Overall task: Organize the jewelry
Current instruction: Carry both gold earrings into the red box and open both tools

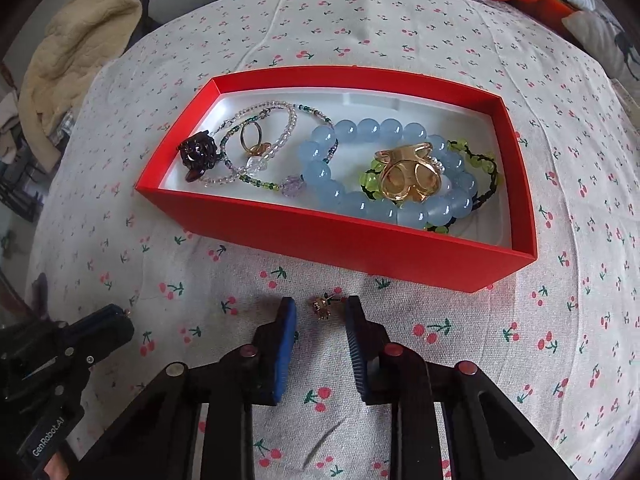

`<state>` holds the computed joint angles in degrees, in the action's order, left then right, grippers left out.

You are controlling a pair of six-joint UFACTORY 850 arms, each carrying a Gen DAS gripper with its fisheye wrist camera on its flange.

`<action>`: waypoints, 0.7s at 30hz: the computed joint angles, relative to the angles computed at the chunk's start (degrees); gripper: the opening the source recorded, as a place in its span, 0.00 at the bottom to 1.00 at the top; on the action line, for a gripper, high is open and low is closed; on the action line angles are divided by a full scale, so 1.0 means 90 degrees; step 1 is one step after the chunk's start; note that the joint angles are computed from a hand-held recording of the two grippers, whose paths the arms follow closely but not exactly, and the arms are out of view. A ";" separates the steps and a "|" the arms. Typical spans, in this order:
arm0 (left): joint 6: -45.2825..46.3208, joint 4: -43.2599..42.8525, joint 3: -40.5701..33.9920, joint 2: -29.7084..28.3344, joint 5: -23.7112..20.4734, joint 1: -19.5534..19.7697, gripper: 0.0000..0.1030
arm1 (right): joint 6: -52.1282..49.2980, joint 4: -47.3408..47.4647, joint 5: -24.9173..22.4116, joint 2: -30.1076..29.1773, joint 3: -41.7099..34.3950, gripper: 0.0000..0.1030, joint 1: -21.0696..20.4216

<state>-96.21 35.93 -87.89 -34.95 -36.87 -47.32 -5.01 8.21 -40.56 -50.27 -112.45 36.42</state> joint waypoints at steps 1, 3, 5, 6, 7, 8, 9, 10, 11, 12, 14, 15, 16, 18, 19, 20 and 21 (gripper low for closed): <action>-0.0013 0.0005 -0.0004 -0.0003 -0.0003 -0.0001 0.09 | -0.0005 0.0045 -0.0014 -0.0011 -0.0018 0.10 -0.0015; -0.0040 0.0020 -0.0009 -0.0002 -0.0012 -0.0004 0.09 | -0.0121 0.0225 -0.0108 -0.0040 -0.0089 0.08 -0.0069; -0.0083 0.0052 0.0018 0.0022 0.0001 -0.0005 0.09 | -0.0290 0.0390 -0.0153 -0.0007 -0.0075 0.08 -0.0115; -0.0105 0.0070 0.0027 0.0033 0.0004 -0.0006 0.09 | -0.0352 0.0435 -0.0142 0.0034 -0.0030 0.08 -0.0131; -0.0117 0.0086 0.0033 0.0045 0.0003 -0.0004 0.09 | -0.0398 0.0467 -0.0133 0.0075 0.0012 0.08 -0.0144; -0.0131 0.0104 0.0034 0.0054 -0.0001 -0.0003 0.09 | -0.0458 0.0530 -0.0122 0.0122 0.0063 0.08 -0.0162; -0.0145 0.0119 0.0033 0.0062 -0.0001 -0.0002 0.09 | -0.0539 0.0621 -0.0106 0.0197 0.0155 0.08 -0.0190; -0.0152 0.0131 0.0023 0.0064 -0.0004 -0.0001 0.09 | -0.0554 0.0672 -0.0140 0.0180 0.0102 0.08 -0.0184; -0.0161 0.0145 0.0014 0.0066 -0.0008 -0.0001 0.09 | -0.0614 0.0735 -0.0133 0.0235 0.0157 0.08 -0.0200; -0.0158 0.0153 -0.0003 0.0064 -0.0010 0.0000 0.09 | -0.0671 0.0786 -0.0110 0.0297 0.0226 0.08 -0.0216; -0.0120 0.0146 -0.0063 0.0043 -0.0024 0.0003 0.09 | -0.0790 0.0896 -0.0087 0.0465 0.0442 0.08 -0.0275; -0.0072 0.0125 -0.0112 0.0022 -0.0032 0.0010 0.09 | -0.0768 0.0902 -0.0146 0.0496 0.0465 0.08 -0.0294; -0.0043 0.0125 -0.0160 0.0002 -0.0041 0.0014 0.09 | -0.0733 0.0907 -0.0177 0.0545 0.0519 0.08 -0.0322; -0.0002 0.0157 -0.0277 -0.0046 -0.0068 0.0018 0.09 | -0.0782 0.0997 -0.0189 0.0637 0.0610 0.08 -0.0374; 0.0025 0.0165 -0.0345 -0.0075 -0.0075 0.0023 0.09 | -0.0799 0.1016 -0.0155 0.0689 0.0663 0.08 -0.0386; 0.0050 0.0175 -0.0416 -0.0103 -0.0079 0.0032 0.09 | -0.0830 0.1058 -0.0120 0.0738 0.0707 0.08 -0.0400; 0.0073 0.0188 -0.0489 -0.0132 -0.0075 0.0042 0.09 | -0.0873 0.1132 -0.0094 0.0782 0.0737 0.08 -0.0416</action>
<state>-95.56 37.62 -92.29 -36.14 -37.55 -46.94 -12.86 18.40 -41.40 -43.23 -105.81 32.68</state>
